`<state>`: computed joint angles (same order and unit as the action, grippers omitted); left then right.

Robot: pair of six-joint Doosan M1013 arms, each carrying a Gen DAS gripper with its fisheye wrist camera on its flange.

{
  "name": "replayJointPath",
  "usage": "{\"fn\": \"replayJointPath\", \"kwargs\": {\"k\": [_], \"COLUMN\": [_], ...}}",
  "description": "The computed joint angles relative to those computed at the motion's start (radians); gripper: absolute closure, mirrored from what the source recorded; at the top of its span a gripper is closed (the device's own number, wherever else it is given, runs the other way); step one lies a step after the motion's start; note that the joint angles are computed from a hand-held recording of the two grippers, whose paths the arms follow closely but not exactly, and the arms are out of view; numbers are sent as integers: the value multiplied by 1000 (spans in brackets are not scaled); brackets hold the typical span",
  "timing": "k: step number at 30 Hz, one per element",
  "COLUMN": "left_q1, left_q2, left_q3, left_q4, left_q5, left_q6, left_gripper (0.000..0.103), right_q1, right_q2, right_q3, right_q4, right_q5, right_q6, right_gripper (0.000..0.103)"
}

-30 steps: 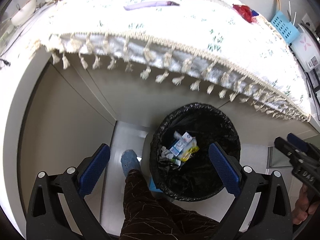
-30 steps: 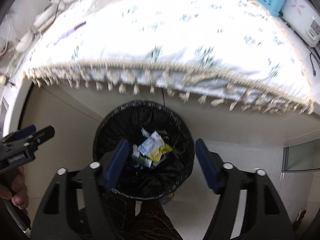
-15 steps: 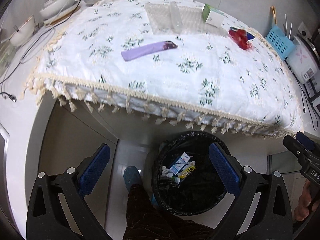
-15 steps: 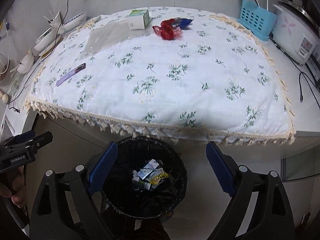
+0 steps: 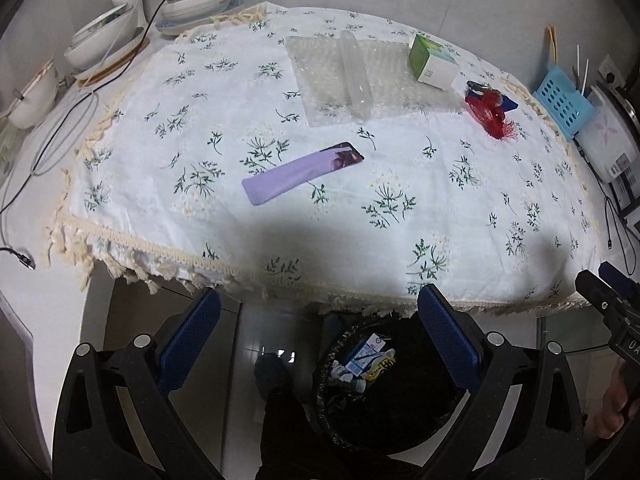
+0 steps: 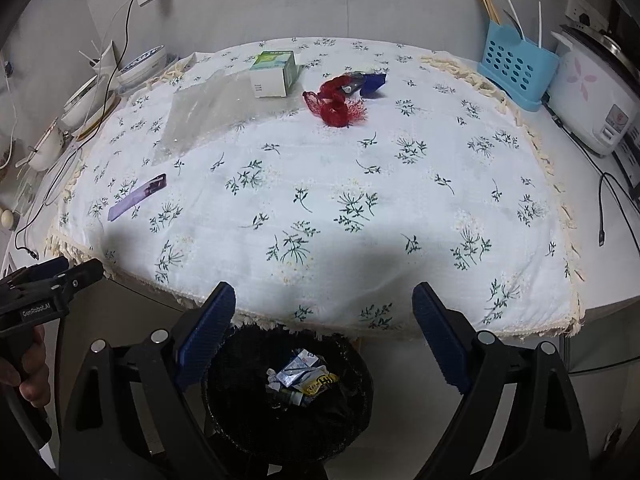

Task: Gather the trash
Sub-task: 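Raise both open tools from the bin back over the table, then grasp the purple strip with the left tool while the right tool grasps the red mesh bag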

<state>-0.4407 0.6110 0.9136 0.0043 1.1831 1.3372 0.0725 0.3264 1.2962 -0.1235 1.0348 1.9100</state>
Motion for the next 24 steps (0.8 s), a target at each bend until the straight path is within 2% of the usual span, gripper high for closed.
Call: {"fn": "replayJointPath", "kwargs": {"k": [13, 24], "left_q1": [28, 40], "left_q2": [137, 265], "left_q3": [-221, -430], "left_q4": [-12, -25], "left_q5": [134, 289], "left_q6": [80, 152], "left_gripper": [9, 21], "right_q1": [-3, -24], "right_q2": [96, 205], "right_q3": [-139, -299], "right_q4": [-15, -5], "right_q5": [64, 167], "right_q6": [-8, -57], "right_gripper": [17, 27]}}
